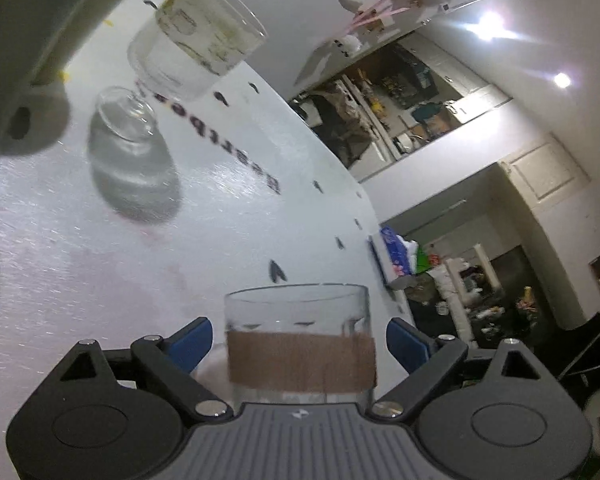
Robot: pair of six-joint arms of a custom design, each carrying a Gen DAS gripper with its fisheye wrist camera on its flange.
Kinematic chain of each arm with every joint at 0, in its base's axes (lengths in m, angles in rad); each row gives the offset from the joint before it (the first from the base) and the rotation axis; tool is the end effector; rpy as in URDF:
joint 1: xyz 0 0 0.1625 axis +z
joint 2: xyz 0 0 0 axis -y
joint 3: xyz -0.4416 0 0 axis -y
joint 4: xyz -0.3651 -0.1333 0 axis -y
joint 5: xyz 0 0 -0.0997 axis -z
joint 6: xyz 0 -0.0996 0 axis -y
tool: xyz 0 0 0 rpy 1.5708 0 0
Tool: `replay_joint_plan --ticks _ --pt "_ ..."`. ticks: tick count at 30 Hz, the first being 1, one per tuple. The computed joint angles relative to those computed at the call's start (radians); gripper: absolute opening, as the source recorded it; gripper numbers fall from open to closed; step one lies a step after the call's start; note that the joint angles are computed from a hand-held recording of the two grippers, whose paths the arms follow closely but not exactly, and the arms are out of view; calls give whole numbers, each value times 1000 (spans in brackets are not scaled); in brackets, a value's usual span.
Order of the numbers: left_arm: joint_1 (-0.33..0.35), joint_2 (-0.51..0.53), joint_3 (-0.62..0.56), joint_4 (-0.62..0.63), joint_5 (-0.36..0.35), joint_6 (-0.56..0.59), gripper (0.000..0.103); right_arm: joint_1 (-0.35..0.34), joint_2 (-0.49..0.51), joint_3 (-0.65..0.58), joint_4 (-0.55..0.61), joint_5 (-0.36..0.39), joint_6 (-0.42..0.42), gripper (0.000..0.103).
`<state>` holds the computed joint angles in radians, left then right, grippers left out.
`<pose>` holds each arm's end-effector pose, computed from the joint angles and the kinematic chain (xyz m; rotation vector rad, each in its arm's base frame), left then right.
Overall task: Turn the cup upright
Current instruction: 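Rotate the held glass mug upright with the right gripper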
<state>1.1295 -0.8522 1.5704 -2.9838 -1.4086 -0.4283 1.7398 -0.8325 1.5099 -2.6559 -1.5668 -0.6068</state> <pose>-0.1661 -0.7014 0.2430 0.0645 -2.8138 1.0202 0.2517 -0.6801 0.2084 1.1347 -2.7737 0.6060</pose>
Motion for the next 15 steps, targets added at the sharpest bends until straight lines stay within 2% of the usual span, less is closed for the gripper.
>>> replay_joint_plan --ticks 3,4,7,11,15 --pt "-2 -2 5 -10 -27 21 92 -1 -9 30 -40 12 -48 78" --pt "-8 -5 12 -19 -16 37 91 0 -10 38 -54 13 -58 78" --pt "-35 -23 45 -77 44 128 85 1 -7 58 -102 23 -95 78" --pt "-84 -40 83 -176 142 309 82 17 18 76 -202 14 -169 77" --pt "-131 -45 104 -221 248 485 79 34 63 54 -246 -4 -201 77"
